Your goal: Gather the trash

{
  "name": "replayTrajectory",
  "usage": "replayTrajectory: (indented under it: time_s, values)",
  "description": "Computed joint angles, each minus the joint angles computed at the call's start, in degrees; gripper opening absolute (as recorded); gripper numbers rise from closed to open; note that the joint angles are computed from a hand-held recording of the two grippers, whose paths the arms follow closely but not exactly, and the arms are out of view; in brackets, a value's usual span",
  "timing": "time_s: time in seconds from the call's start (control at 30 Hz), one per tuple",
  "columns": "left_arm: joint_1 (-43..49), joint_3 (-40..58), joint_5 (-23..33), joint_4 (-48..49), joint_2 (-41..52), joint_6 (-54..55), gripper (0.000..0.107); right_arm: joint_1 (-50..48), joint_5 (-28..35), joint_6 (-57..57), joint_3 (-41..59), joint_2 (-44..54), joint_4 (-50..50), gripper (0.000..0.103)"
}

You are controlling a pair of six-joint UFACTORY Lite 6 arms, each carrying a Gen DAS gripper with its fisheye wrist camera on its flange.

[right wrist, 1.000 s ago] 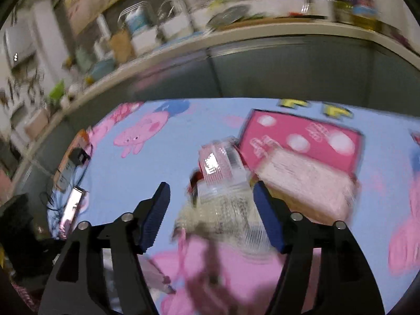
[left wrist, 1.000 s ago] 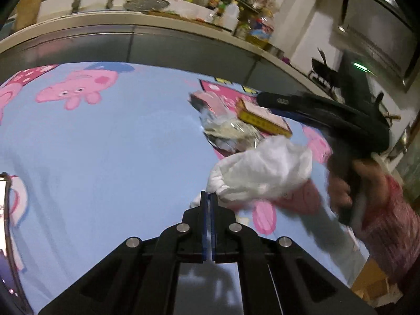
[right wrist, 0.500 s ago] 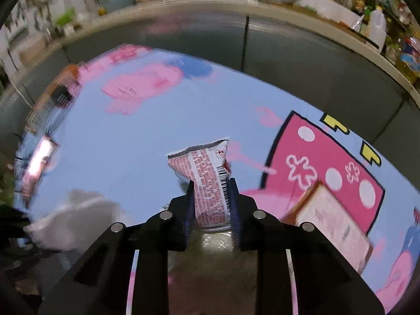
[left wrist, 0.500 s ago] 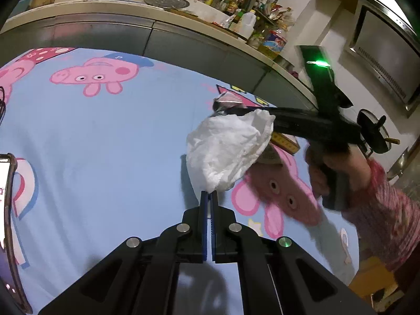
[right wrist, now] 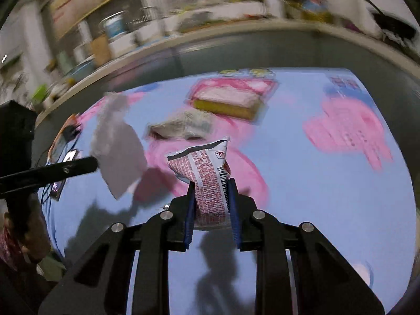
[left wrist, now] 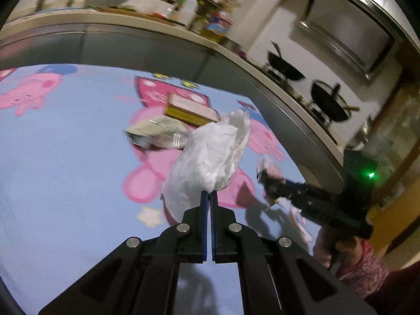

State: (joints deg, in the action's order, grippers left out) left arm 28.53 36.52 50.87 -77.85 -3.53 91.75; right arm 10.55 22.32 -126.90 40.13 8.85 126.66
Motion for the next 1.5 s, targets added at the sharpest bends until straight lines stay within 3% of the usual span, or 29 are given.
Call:
replayTrajectory:
  time_s: [0.2,0.4,0.5,0.57,0.63,0.7,0.8,1.17,1.37,1.5]
  values:
    - [-11.35,0.53,-3.6,1.37,4.04,-6.2,0.002,-7.27,1.78,-6.2,-6.06,0.7,5.47,0.027]
    - [-16.16,3.87,-10.19,0.03,11.42,-8.73,0.002,-7.7,4.58,-14.54,-7.14,3.93,11.99,0.042]
    - [-17.52,4.8,-13.07,-0.16,12.74,-9.68,0.003,-7.59,6.16,-16.09,-7.71,4.29,13.7,0.056]
    - [-18.04,5.8,-14.68,0.16,13.74,-10.92,0.019,-8.49,7.16,-15.52,-7.97,4.3,12.75,0.058]
    - [-18.16,5.93,-15.4,-0.19,13.89,-11.11,0.026,-9.25,8.0,-15.28,-8.51,3.83,12.11,0.063]
    - [-18.27,5.85,-15.68,-0.48,13.74,-10.74,0.026,-10.2,9.12,-14.33,-9.23,2.89,10.5,0.065]
    - [-18.05,5.27,-16.06,-1.24,13.09,-9.64,0.039,-11.07,10.3,-13.8,-10.24,1.23,9.04,0.066]
    - [-14.35,4.19,-14.8,-0.56,8.98,-9.11,0.062,-13.4,12.65,-11.88,-12.85,-3.19,5.04,0.069]
    - [-11.84,4.44,-14.54,0.22,6.94,-9.32,0.065,-16.99,14.24,-8.91,-13.0,-2.85,1.46,0.069]
    - [-12.52,4.07,-17.19,0.3,4.5,-7.3,0.069,-18.58,14.68,-8.21,-12.81,-2.55,0.43,0.069]
